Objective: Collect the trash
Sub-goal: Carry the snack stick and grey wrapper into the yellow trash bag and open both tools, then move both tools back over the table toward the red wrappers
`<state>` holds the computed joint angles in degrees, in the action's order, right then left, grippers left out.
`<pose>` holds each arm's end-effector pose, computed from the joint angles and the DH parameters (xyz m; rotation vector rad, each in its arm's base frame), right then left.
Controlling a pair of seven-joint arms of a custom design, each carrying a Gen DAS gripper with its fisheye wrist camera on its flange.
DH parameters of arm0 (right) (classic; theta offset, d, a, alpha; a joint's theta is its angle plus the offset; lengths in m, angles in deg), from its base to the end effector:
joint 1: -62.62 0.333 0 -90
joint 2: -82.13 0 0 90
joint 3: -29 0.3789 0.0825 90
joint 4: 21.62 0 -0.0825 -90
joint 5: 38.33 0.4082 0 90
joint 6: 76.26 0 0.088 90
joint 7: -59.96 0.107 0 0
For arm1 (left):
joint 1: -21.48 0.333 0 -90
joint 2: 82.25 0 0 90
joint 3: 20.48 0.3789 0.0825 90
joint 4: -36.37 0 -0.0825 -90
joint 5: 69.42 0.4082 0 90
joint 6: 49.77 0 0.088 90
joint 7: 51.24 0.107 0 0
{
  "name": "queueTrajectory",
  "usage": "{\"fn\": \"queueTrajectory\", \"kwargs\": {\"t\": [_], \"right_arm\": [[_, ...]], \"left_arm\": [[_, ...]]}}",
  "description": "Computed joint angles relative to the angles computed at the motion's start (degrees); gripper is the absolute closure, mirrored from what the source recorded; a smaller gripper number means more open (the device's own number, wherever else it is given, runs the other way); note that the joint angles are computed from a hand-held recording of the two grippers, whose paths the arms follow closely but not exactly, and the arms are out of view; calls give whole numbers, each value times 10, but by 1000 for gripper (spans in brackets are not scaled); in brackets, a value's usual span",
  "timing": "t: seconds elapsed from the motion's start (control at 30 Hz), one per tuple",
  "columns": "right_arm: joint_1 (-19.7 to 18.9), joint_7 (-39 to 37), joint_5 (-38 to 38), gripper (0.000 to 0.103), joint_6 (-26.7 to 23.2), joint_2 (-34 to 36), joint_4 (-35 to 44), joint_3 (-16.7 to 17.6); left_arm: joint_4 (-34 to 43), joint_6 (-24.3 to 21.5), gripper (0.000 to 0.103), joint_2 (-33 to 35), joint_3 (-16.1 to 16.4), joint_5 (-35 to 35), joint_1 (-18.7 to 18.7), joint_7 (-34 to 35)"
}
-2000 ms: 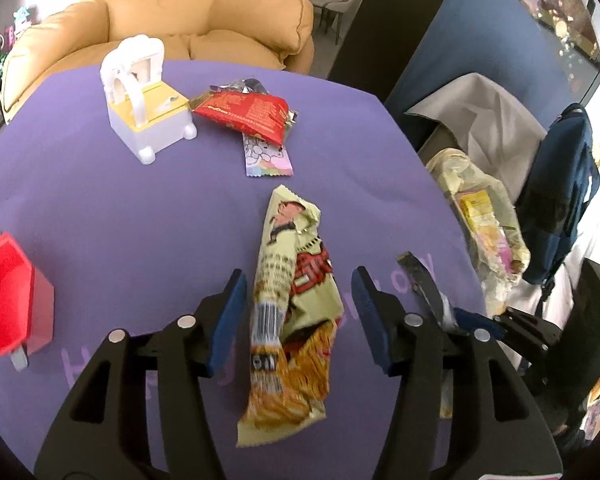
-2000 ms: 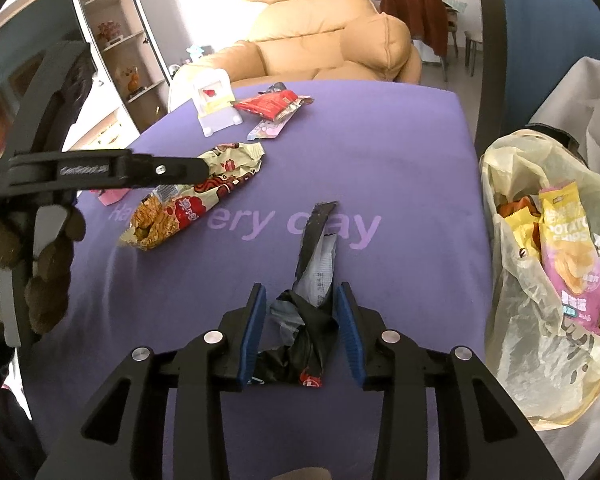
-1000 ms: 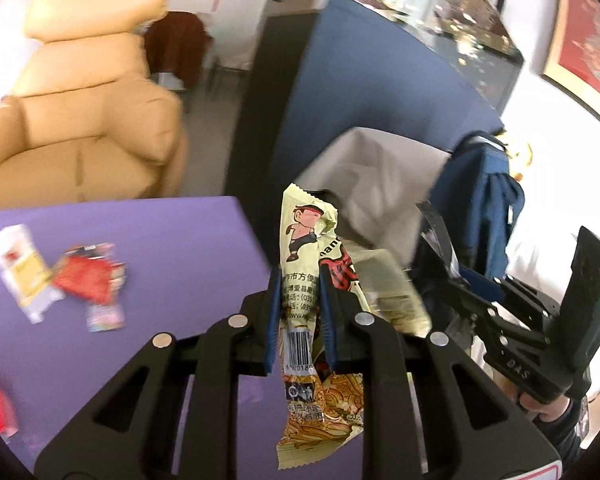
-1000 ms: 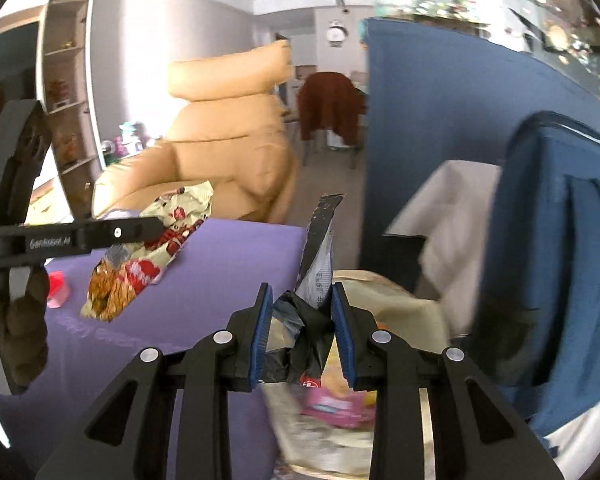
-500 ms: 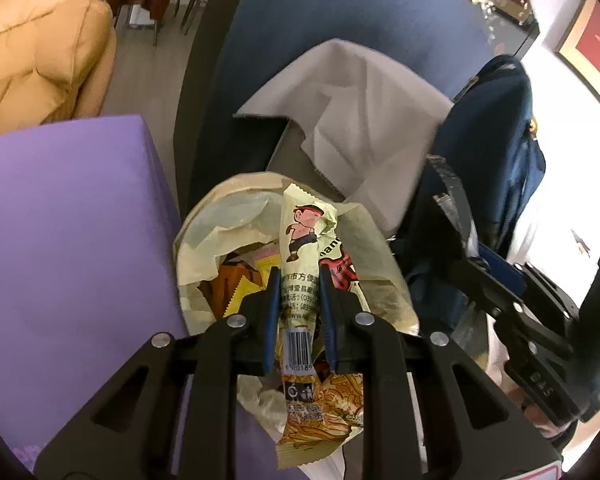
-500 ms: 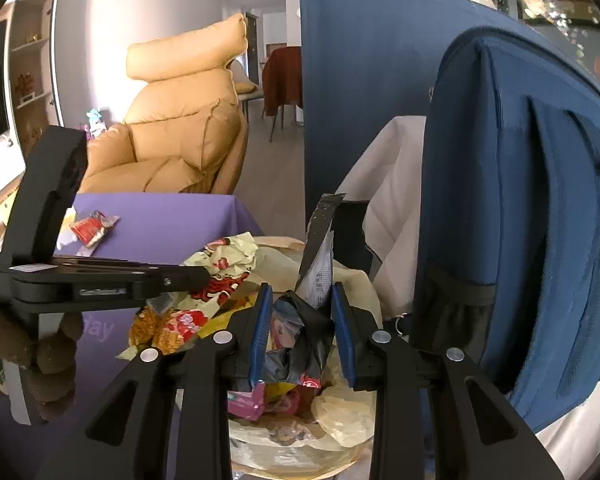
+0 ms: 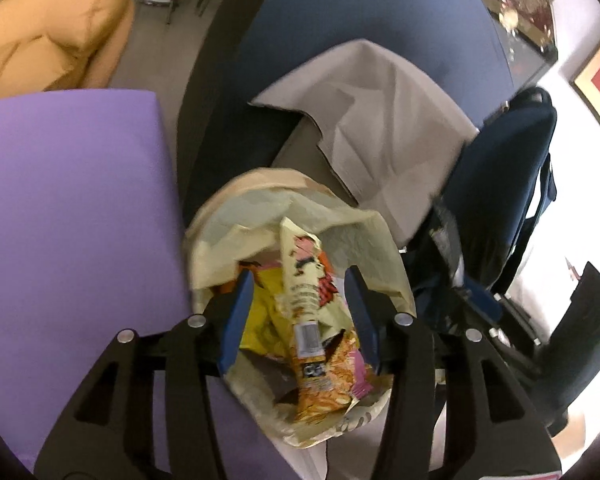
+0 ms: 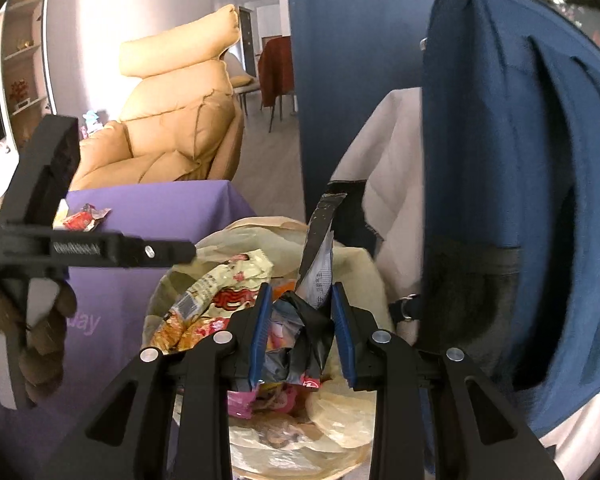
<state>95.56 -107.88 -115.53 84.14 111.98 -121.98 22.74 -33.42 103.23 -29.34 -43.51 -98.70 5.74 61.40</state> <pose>0.6272 0.3790 0.3432 -1.6206 1.7686 -0.7650 0.7578 -0.4252 0.3241 1.4849 -2.3052 1.1640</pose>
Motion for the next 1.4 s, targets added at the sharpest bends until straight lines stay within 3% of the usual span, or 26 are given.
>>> {"fn": "queueTrajectory", "kwargs": {"t": [0.2,0.27,0.37,0.47,0.57,0.7,0.83,1.0,1.23,1.4], "right_arm": [[-1,1,2,74,62,44,57,-5],[-20,-78,60,74,85,73,89,19],[-77,-272,197,74,44,115,124,106],[-86,-337,267,74,-13,134,137,121],[-80,-334,307,74,-19,129,121,104],[-57,-327,327,71,9,110,91,70],[-25,-335,344,59,11,105,89,37],[17,-334,355,55,4,92,85,-5],[47,-318,331,50,19,67,76,-28],[64,-325,307,50,2,75,111,-29]], "left_arm": [[-73,78,58,-45,-2,-14,26,16],[-92,93,58,-58,3,-11,30,12],[-132,113,58,-82,6,-6,41,16],[-164,129,58,-99,1,-3,56,27],[-206,164,58,-122,-8,-6,76,47],[-245,206,56,-138,-16,-3,92,59],[-267,211,56,-146,-27,-6,116,59],[-289,226,56,-155,-29,-9,134,51],[-325,274,53,-170,-20,-2,153,31],[-332,285,53,-171,-2,11,158,-10]]}}
